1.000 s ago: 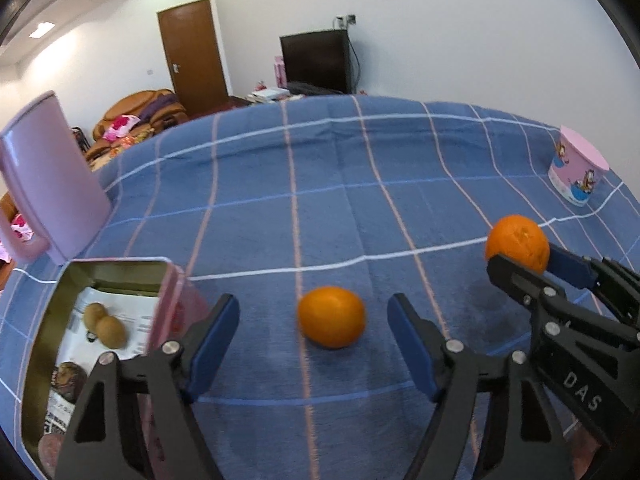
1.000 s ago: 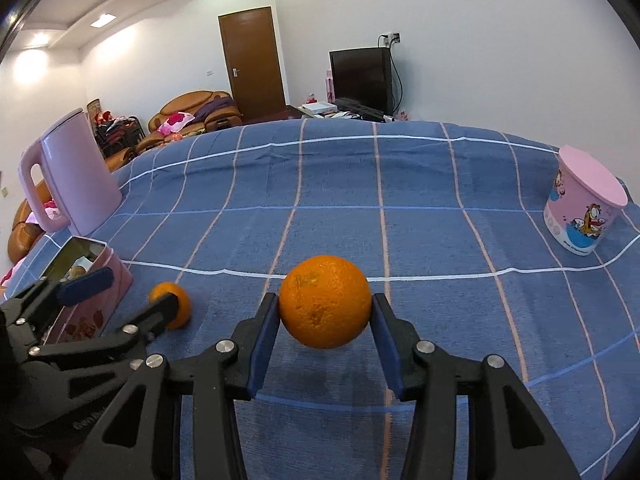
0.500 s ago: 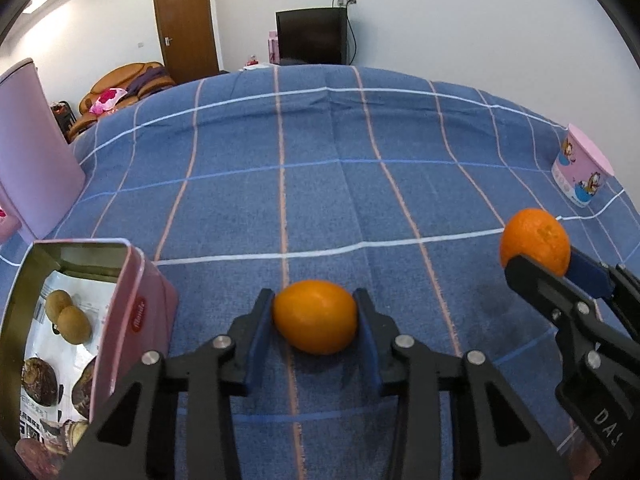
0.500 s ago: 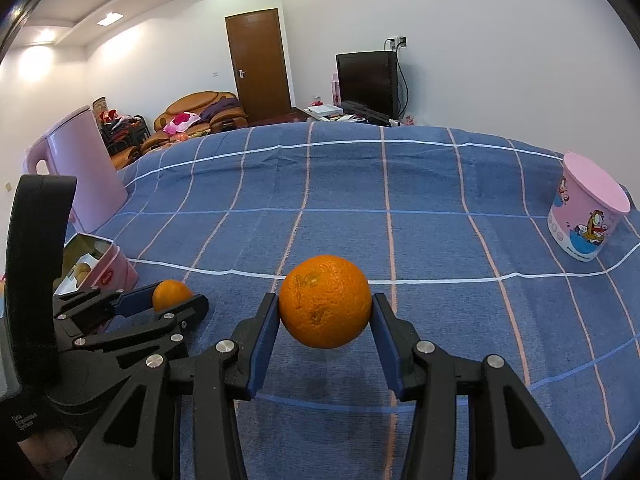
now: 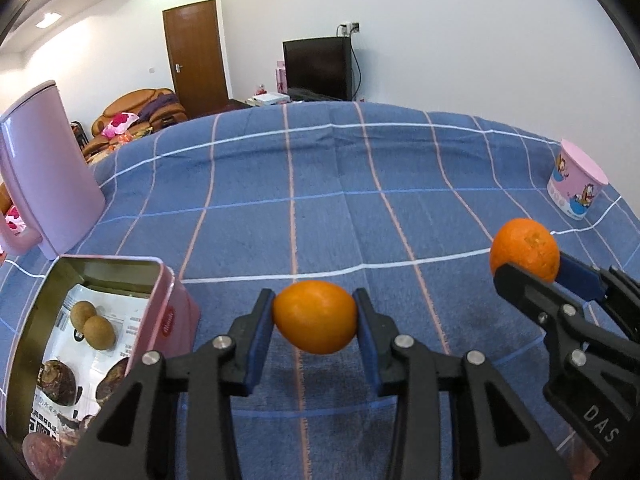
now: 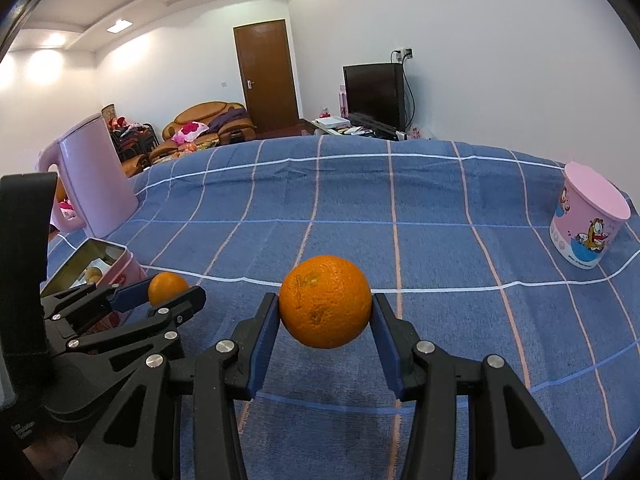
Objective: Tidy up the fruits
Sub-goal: 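Carry the small orange in the left gripper to the tin box while the right follows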
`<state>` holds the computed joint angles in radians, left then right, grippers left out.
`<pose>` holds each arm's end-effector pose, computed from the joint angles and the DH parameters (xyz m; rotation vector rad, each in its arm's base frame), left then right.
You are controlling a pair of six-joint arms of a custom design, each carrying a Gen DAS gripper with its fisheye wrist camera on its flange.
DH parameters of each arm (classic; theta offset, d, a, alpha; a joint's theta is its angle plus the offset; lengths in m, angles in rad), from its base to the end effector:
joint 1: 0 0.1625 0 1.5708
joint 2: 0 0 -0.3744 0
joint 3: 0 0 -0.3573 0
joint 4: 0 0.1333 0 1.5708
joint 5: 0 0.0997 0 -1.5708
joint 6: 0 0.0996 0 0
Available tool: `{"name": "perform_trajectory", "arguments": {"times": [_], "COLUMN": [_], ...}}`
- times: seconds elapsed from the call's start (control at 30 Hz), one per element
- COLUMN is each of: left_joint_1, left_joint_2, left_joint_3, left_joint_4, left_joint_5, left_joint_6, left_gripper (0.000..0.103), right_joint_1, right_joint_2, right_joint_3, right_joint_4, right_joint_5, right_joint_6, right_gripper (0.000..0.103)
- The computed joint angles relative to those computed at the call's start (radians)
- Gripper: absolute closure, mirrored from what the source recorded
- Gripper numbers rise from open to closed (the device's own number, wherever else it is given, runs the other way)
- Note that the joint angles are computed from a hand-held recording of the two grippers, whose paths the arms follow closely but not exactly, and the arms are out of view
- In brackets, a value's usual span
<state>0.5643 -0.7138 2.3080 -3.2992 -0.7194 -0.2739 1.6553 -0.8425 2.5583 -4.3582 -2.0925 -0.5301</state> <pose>-0.2116 -0.3804 -0.0013 0.7977 2.2853 -0.7857 0.1105 -0.3129 0.1346 0.3298 -2.1803 1.1327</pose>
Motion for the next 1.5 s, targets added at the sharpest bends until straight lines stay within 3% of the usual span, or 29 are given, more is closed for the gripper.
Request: {"name": "perform_trajectory", "arguments": {"times": [1.5], "left_joint_1": [-0.114], "left_joint_2": [0.08], "left_joint_3": [0.101], "left_joint_4": [-0.344], "left_joint_5": [0.155], "left_joint_6": [0.058], "left_gripper": [0.062], "right_joint_1": [0.016], "right_joint_2": [0.126], "right_joint_3": [0.043], "right_joint_4": [-0.343], "right_joint_5": [0.092], "right_joint_6": [-0.102], "right_gripper": [0.055]}}
